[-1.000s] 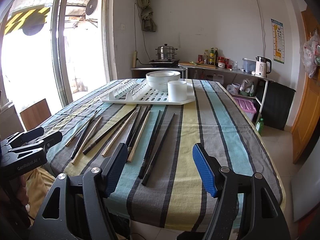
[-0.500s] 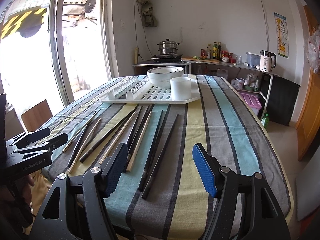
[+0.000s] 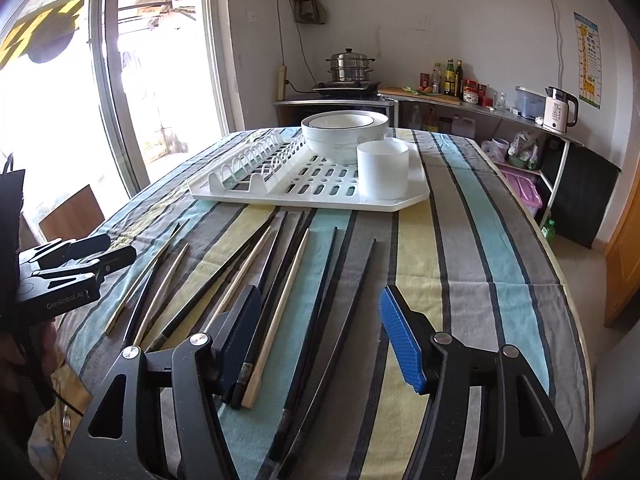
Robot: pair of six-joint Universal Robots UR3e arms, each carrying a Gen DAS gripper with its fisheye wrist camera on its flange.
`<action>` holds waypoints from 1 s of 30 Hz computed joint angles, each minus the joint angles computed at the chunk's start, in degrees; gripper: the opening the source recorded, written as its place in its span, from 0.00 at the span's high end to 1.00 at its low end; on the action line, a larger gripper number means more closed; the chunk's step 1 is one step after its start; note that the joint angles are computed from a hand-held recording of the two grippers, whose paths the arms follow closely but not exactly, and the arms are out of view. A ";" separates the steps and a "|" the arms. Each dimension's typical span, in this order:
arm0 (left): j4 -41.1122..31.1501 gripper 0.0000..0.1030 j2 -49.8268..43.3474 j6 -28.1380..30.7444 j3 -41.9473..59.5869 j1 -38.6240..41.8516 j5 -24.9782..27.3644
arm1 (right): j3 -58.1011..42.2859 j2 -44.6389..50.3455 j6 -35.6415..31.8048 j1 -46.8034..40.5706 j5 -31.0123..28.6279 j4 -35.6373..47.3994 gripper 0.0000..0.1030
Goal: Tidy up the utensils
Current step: 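Grasp a light wooden chopstick with the left tool while the right tool grasps a black chopstick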
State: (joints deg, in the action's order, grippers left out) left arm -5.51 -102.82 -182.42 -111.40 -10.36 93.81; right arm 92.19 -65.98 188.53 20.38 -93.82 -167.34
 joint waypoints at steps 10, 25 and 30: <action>-12.88 0.62 -8.47 4.62 13.72 5.00 -6.52 | -23.14 12.48 -1.46 -2.63 2.43 19.45 0.75; -26.13 0.76 -17.41 7.79 29.67 5.94 -9.35 | -58.47 31.51 -3.31 -3.61 4.62 44.30 0.85; -29.42 0.80 -19.06 8.34 33.04 5.00 -7.89 | -71.41 37.75 -3.87 -3.06 3.07 51.82 0.86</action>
State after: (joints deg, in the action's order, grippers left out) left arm -34.93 -121.88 -174.08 -78.36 -5.36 85.91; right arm 20.78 -28.23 184.66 17.31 -90.75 -115.51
